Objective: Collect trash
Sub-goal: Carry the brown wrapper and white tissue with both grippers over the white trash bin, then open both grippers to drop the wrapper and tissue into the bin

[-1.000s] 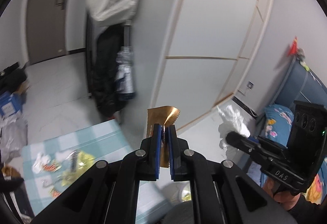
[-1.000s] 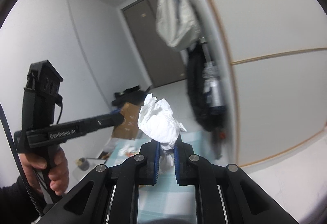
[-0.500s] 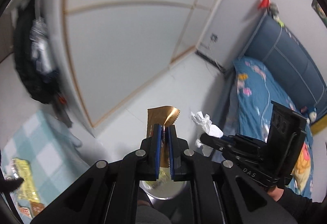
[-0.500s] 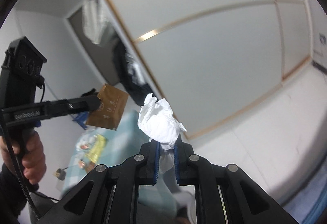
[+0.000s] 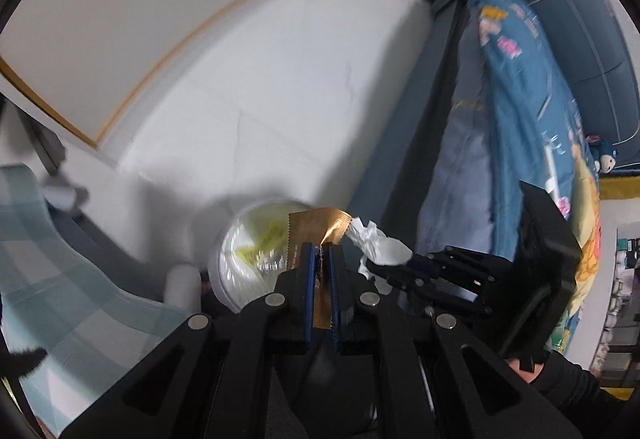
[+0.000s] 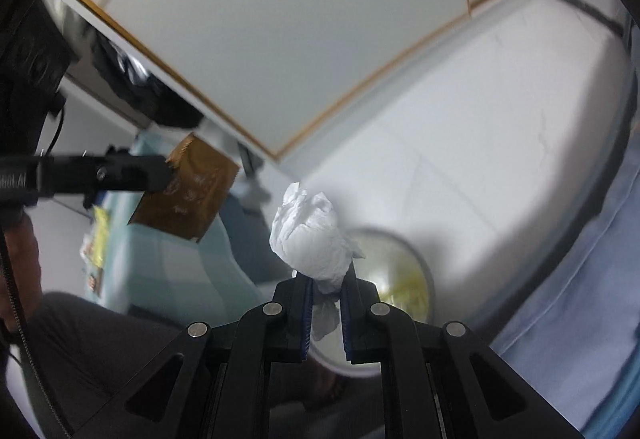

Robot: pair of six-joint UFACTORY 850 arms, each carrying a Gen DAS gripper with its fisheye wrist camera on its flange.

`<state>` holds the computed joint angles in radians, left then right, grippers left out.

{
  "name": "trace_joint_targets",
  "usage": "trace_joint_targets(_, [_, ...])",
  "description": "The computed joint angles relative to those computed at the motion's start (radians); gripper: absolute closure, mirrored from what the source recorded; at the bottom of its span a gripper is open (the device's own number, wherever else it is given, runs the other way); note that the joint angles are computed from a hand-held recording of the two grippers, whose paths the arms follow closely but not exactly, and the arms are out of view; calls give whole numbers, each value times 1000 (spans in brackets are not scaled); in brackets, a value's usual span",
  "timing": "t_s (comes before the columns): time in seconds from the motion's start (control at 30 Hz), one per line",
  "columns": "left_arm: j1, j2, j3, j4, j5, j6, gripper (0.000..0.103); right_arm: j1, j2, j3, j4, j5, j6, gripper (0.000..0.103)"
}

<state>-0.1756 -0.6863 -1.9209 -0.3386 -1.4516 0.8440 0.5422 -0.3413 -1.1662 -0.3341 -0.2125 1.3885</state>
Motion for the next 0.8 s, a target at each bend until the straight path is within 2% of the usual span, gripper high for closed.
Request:
trace_joint_targets(0.07, [-11, -16, 7, 33, -1, 10, 100, 0, -20, 4, 113, -3, -122, 92])
trace_joint_targets(0.13, [-22, -56, -11, 87, -34, -8, 100, -2, -43, -2, 273, 0, -279, 92])
trace_joint_targets(0.27, [-31, -127, -73, 120, -89, -29, 100, -1, -90, -18, 493, 2, -485, 91])
trace_joint_targets(0.33, [-36, -168, -102, 142, -127, -55, 100, 0, -111, -31, 534, -13, -524, 90])
trace_joint_targets(0.4, [-48, -189, -100, 172, -129, -58, 100, 2, -134, -48, 606, -31, -604, 90])
trace_joint_targets(0.53, [-59, -200, -67, 230, -115, -71, 100, 2, -173, -78, 662, -79, -671, 90])
trace_joint_targets(0.6, [-74, -178, -15, 270, -80, -48, 100, 0, -187, -91, 687, -100, -705, 89])
trace_joint_targets(0.8, [-83, -182, -1, 271, -73, -52, 97, -2, -218, -122, 780, -138, -835, 89])
